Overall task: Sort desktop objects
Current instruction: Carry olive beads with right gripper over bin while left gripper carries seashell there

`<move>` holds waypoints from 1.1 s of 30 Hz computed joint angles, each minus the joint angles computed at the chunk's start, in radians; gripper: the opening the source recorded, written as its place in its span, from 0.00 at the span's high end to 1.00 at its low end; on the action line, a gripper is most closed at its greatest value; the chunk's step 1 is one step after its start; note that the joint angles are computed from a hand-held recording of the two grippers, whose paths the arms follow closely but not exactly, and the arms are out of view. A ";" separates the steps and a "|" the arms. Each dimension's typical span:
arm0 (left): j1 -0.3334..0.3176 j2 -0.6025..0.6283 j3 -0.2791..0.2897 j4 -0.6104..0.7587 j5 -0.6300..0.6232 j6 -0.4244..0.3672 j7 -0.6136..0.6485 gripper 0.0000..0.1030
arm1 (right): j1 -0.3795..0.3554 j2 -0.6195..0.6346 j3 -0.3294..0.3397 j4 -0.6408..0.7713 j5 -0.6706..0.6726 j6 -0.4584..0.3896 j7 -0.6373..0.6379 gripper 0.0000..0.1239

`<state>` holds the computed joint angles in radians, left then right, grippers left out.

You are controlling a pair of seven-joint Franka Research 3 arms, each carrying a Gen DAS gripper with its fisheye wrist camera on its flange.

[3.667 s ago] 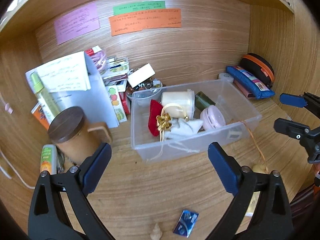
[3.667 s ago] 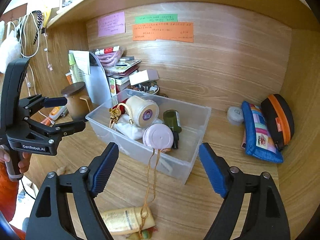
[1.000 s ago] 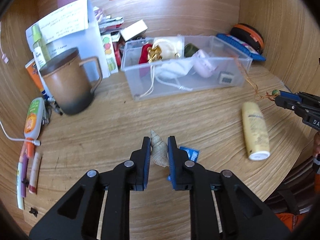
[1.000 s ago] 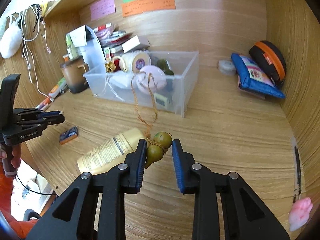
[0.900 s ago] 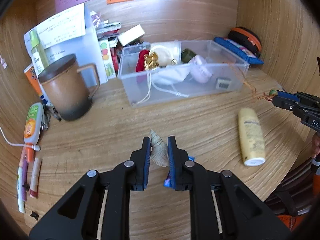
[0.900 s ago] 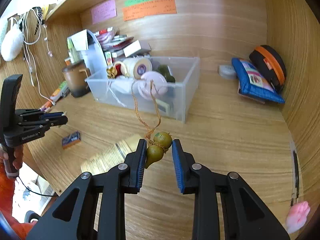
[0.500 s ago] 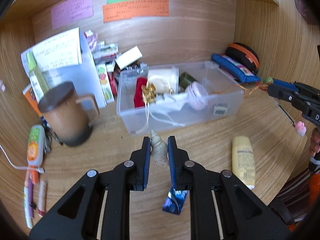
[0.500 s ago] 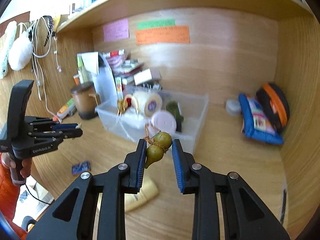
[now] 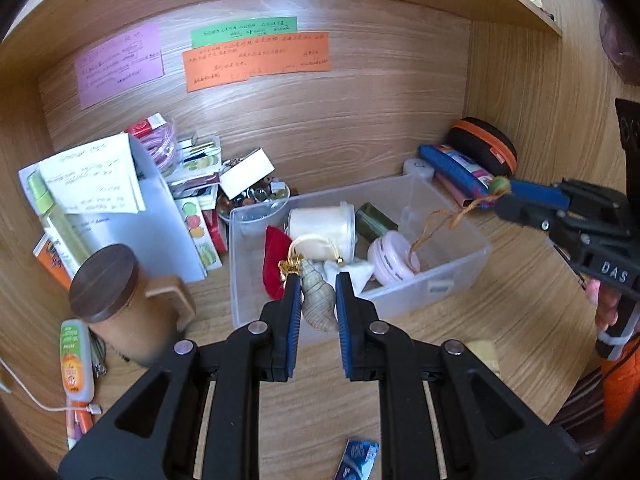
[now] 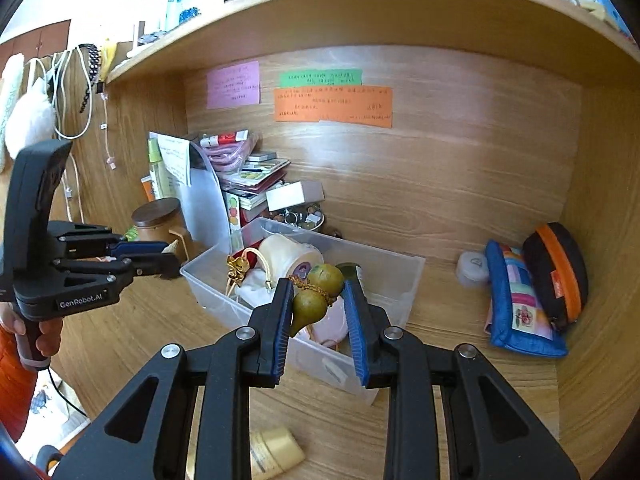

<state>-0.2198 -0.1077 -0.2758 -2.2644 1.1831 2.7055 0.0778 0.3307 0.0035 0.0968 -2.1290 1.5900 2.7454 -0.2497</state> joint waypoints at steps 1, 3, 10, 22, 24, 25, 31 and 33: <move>0.003 0.013 0.004 0.012 -0.001 0.012 0.007 0.84 | -0.001 0.008 -0.001 0.006 -0.009 -0.006 0.012 0.81; 0.004 0.032 0.009 0.029 -0.005 0.018 0.014 0.84 | -0.004 0.027 -0.001 0.024 -0.027 -0.011 0.035 0.81; 0.000 0.103 0.037 0.092 -0.016 0.060 0.050 0.84 | -0.018 0.083 0.009 0.080 -0.082 -0.008 0.086 0.81; -0.020 0.232 0.092 0.185 -0.113 0.121 0.167 0.84 | -0.054 0.209 0.040 0.184 -0.232 -0.031 0.236 0.81; -0.026 0.248 0.102 0.194 -0.124 0.132 0.181 0.84 | -0.061 0.228 0.049 0.195 -0.253 -0.039 0.257 0.81; -0.028 0.258 0.106 0.200 -0.132 0.145 0.190 0.84 | -0.063 0.237 0.053 0.200 -0.266 -0.039 0.266 0.81; -0.044 0.298 0.130 0.226 -0.161 0.182 0.238 0.84 | -0.074 0.274 0.075 0.222 -0.319 -0.031 0.309 0.81; -0.050 0.311 0.137 0.235 -0.172 0.186 0.257 0.84 | -0.078 0.282 0.081 0.224 -0.341 -0.037 0.320 0.81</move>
